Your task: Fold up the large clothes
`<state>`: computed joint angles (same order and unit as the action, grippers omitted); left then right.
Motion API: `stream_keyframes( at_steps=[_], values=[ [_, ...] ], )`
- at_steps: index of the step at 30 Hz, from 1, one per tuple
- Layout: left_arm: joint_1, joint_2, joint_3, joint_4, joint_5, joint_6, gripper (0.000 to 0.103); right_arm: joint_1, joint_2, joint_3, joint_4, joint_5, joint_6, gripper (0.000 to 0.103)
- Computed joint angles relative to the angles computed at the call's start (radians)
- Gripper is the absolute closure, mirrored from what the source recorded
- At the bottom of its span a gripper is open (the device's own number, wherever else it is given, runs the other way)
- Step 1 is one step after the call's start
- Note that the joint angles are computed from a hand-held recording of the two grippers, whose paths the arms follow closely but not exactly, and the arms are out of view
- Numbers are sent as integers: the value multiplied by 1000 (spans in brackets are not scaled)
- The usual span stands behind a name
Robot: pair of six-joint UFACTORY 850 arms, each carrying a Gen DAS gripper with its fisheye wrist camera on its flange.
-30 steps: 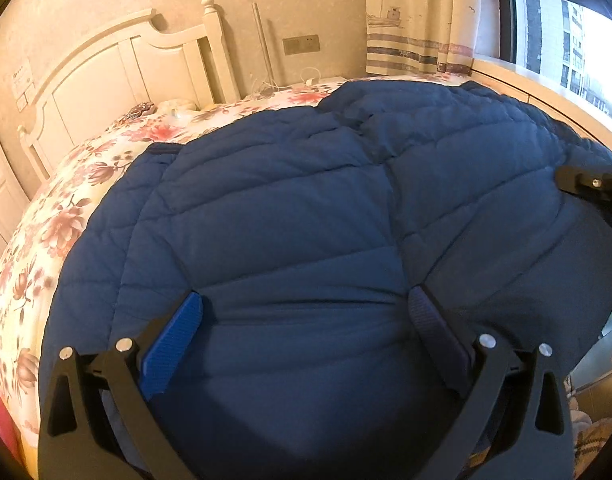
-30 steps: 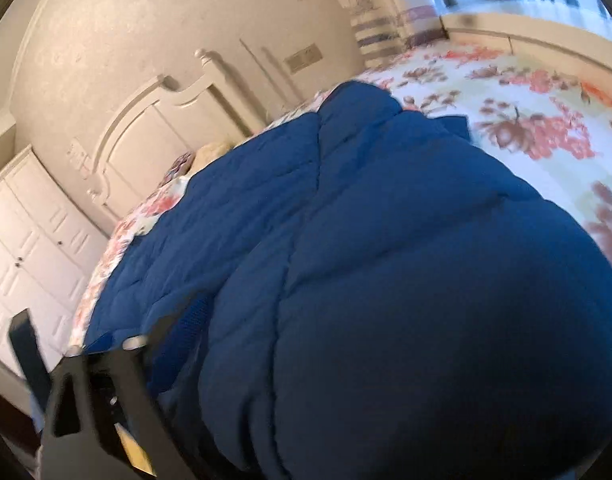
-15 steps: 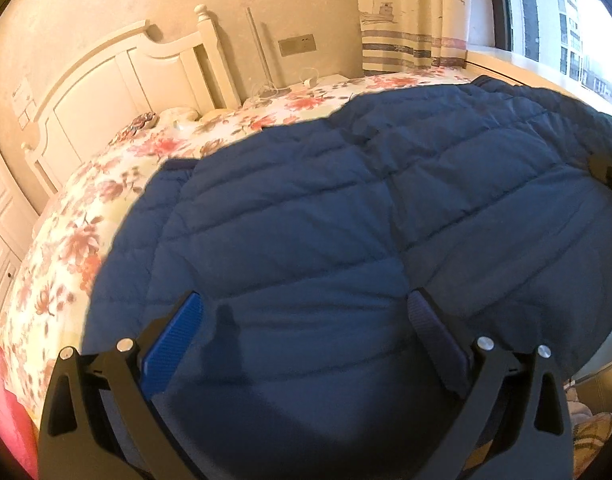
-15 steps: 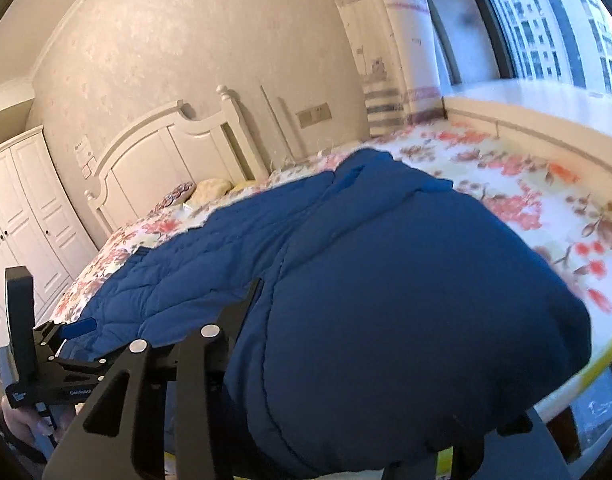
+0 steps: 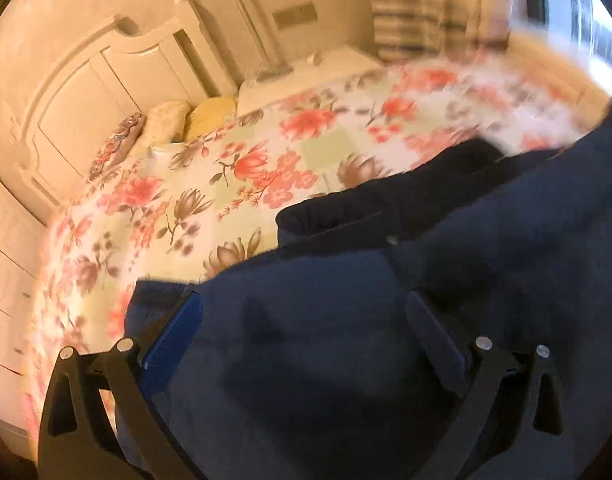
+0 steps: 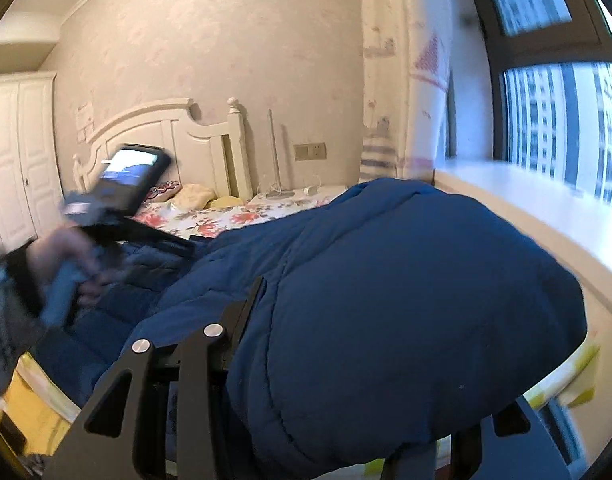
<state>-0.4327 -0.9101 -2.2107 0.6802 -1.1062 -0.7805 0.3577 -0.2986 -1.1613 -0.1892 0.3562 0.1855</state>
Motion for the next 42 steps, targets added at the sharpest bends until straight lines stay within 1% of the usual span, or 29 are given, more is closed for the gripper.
stream_keyframes(
  at_steps=[1, 3, 4, 6, 8, 9, 12, 13, 15, 17, 18, 19, 20, 21, 23, 24, 25, 26, 27, 28, 29, 30, 32, 34, 36, 37, 39, 41, 42],
  values=[
    [5, -28, -36, -25, -21, 22, 2, 9, 7, 4, 30, 7, -60, 60],
    [20, -8, 0, -66, 23, 7, 2, 29, 14, 6, 118, 9, -196, 60],
    [20, 35, 62, -63, 68, -19, 4, 40, 19, 9, 162, 17, -262, 60],
    [8, 170, 253, -32, 208, -92, 4, 66, 26, 12, 307, 26, -431, 60],
    [-15, 304, 441, 36, 345, -179, 3, 83, 28, 7, 357, 32, -507, 60],
    [-34, 371, 540, 73, 394, -213, 2, 95, 28, 4, 366, 42, -534, 60],
    [-85, 479, 738, 64, 437, -155, 2, 114, 30, -1, 264, 63, -507, 60],
    [-103, 522, 817, 108, 453, -185, 2, 123, 32, -5, 218, 68, -493, 60],
    [-118, 632, 975, 217, 527, -306, 2, 163, 25, -22, 219, 83, -576, 60],
    [-85, 761, 1119, 233, 657, -405, 2, 207, 13, -39, 250, 102, -676, 60],
    [-66, 840, 1188, 269, 678, -510, 2, 243, 4, -50, 294, 109, -763, 60],
    [-47, 901, 1238, 333, 658, -615, 2, 275, -9, -65, 336, 110, -844, 60],
    [-29, 959, 1282, 405, 597, -719, 2, 316, -34, -91, 387, 108, -949, 60],
    [-37, 989, 1305, 468, 503, -822, 3, 346, -56, -115, 454, 98, -1053, 60],
    [-4, 1093, 1367, 516, 382, -922, 3, 405, -119, -175, 550, 66, -1263, 60],
    [8, 1124, 1381, 519, 342, -940, 3, 436, -180, -220, 565, 33, -1367, 60],
    [20, 1157, 1394, 521, 294, -955, 3, 453, -218, -243, 606, 27, -1472, 60],
    [32, 1191, 1404, 524, 246, -963, 3, 477, -273, -250, 604, 64, -1577, 59],
    [38, 1207, 1406, 526, 229, -957, 3, 495, -297, -239, 628, 142, -1681, 57],
    [42, 1216, 1403, 524, 223, -941, 3, 512, -315, -226, 657, 205, -1786, 50],
    [44, 1217, 1389, 518, 228, -892, 3, 525, -317, -213, 702, 226, -1857, 49],
    [38, 1209, 1376, 517, 229, -857, 3, 525, -310, -215, 730, 205, -1886, 49],
    [32, 1162, 1322, 516, 264, -757, 3, 510, -299, -218, 711, 158, -1839, 48],
    [25, 1085, 1239, 491, 337, -636, 3, 503, -295, -222, 704, 147, -1823, 46],
    [38, 982, 1128, 429, 420, -486, 3, 505, -297, -212, 701, 185, -1837, 45],
    [41, 930, 1070, 378, 433, -396, 3, 512, -295, -204, 710, 198, -1846, 45],
    [51, 783, 923, 292, 427, -197, 3, 514, -283, -188, 711, 204, -1847, 43],
    [75, 627, 777, 220, 338, -33, 3, 506, -252, -155, 669, 191, -1806, 39],
    [95, 566, 724, 178, 302, 22, 2, 508, -234, -141, 633, 174, -1771, 31]
  ],
)
